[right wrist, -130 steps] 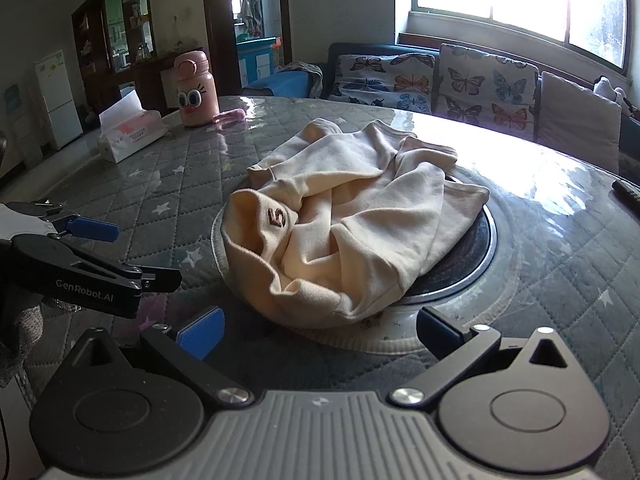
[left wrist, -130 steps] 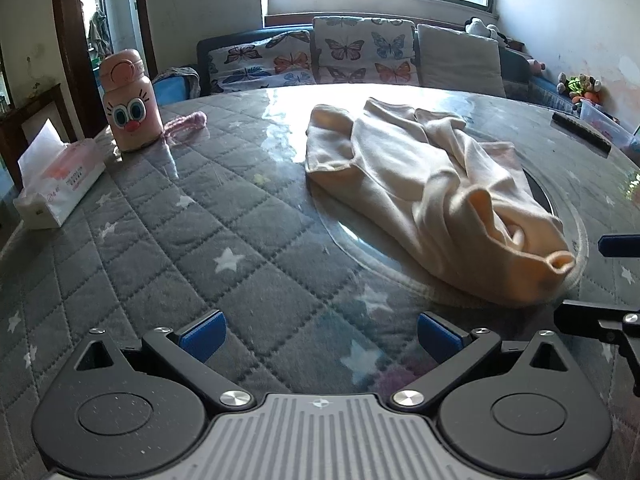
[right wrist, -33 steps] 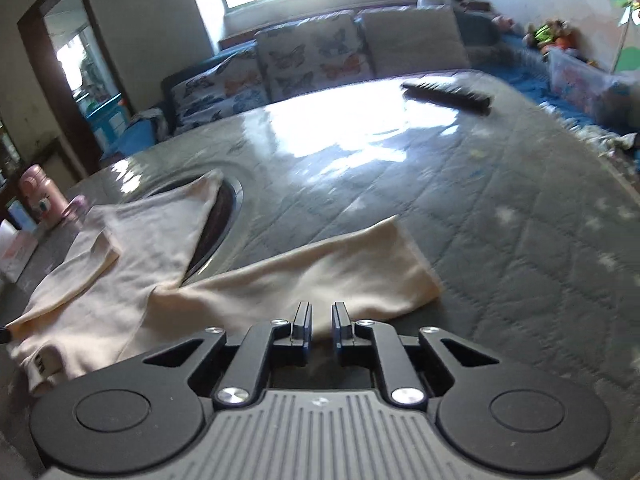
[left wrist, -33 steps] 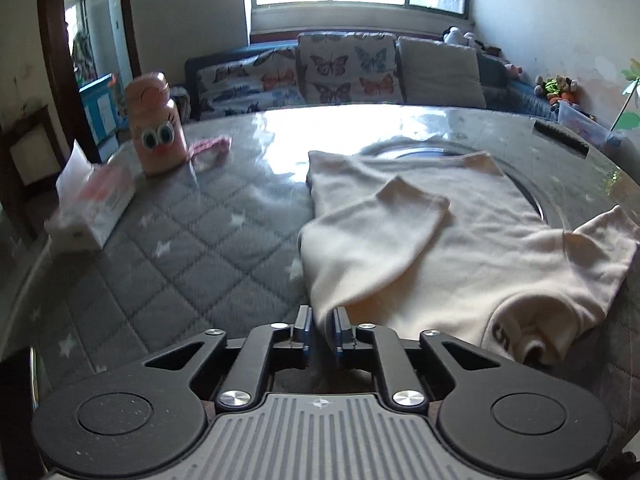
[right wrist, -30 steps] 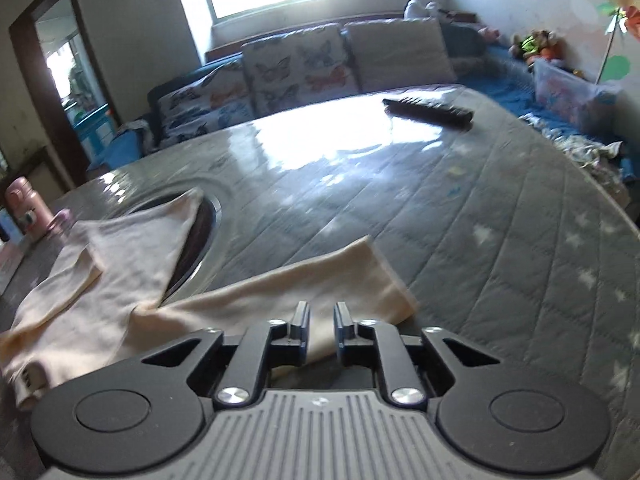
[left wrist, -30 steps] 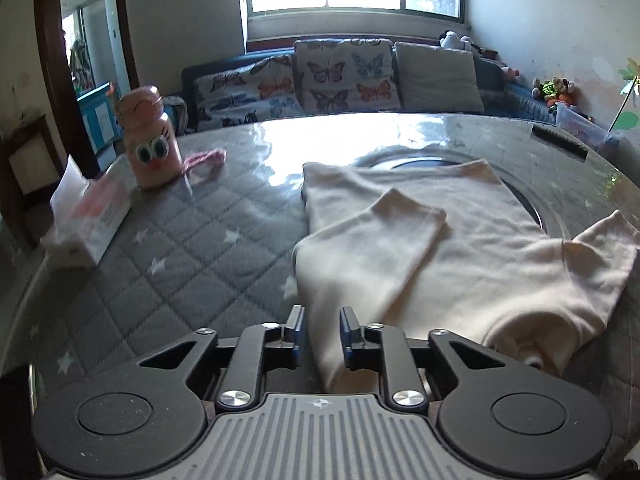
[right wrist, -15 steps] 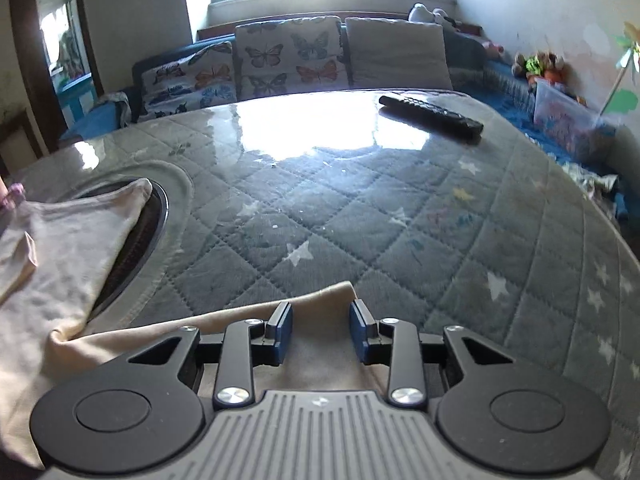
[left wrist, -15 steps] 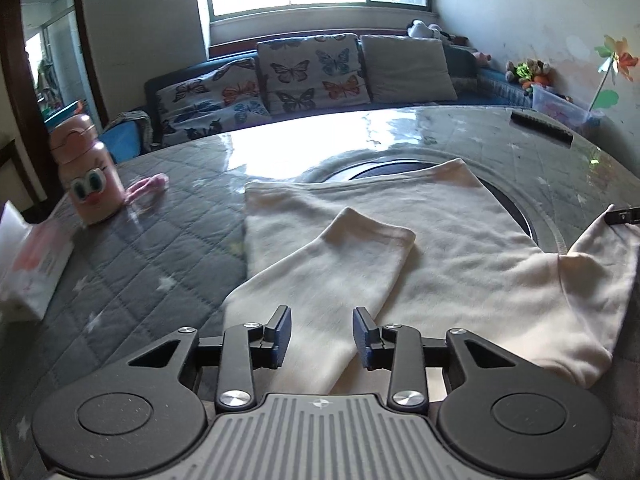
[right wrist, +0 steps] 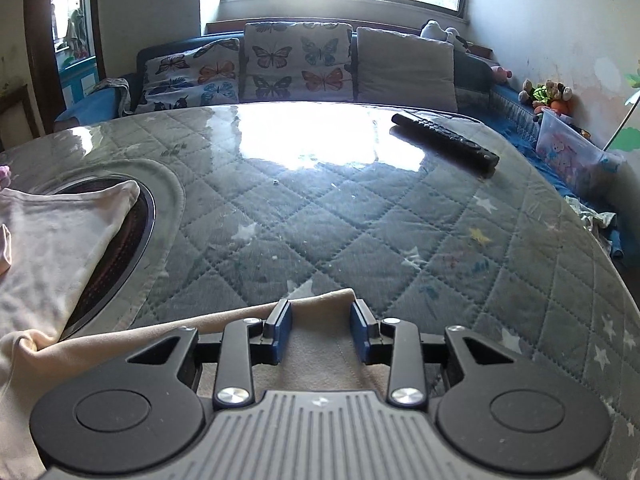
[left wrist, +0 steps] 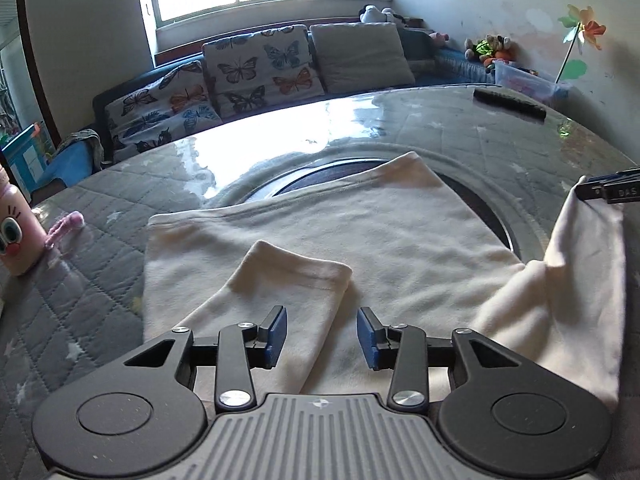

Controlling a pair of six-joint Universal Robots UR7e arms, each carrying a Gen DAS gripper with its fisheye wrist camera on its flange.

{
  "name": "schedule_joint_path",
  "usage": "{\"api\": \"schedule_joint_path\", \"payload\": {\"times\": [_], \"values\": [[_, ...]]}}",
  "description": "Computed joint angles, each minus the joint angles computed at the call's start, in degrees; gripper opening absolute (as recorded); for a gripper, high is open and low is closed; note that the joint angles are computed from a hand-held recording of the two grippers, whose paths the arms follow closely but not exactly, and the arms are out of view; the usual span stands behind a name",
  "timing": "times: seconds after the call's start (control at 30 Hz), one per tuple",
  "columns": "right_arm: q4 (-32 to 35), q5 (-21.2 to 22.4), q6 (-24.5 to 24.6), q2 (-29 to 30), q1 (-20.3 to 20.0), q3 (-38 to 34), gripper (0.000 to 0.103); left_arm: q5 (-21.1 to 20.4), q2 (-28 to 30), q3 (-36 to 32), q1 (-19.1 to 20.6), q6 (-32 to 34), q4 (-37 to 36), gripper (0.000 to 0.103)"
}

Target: Fold clothes

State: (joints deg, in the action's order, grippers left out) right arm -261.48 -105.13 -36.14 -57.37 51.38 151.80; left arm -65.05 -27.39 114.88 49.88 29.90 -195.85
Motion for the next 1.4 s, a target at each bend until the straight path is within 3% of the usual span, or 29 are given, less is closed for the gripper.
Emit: {"api": "schedule_joint_path", "payload": {"times": [0.03,0.17,0.27,0.5,0.77,1.1,1.4], "values": [[-0.1,0.0,-0.1,0.1,0.0,-0.1,0.033,0.2,0.3,-0.3,0.0,-0.3,0.1,0.041],[-0.1,1.1,0.4,-0.2,-0.7,0.2,0.034,0.7,1.2,-1.0,0.5,0.0,-1.0,0.012],[-0.1,0.8,0.3,-0.2,-0.5,0.1,0.034,0.9,0.9,-0.8,0.9,0.1,-2.6,0.003],[0.5,-0.4,0.5,-0.5,0.2,-0.1,0.037,1.7,-4.6,2.6,2.3,-2.4,-11.1,0.003],[-0.5,-0.7,0.3,0.0,1.6,0.6,0.042,8.0,-13.5,7.3,6.6,-2.1,-19.2,0.003],[-2.4,-1.8,-0.8,2.7,4.9,1.3,0.047,12.7,-20.2,12.9,13.2,-1.9,-20.3,0.003],[-3.7,-2.4,-1.7,5.6,6.5,1.9,0.049,17.5,-19.2,12.2,15.1,-1.2,-19.6,0.007]]}}
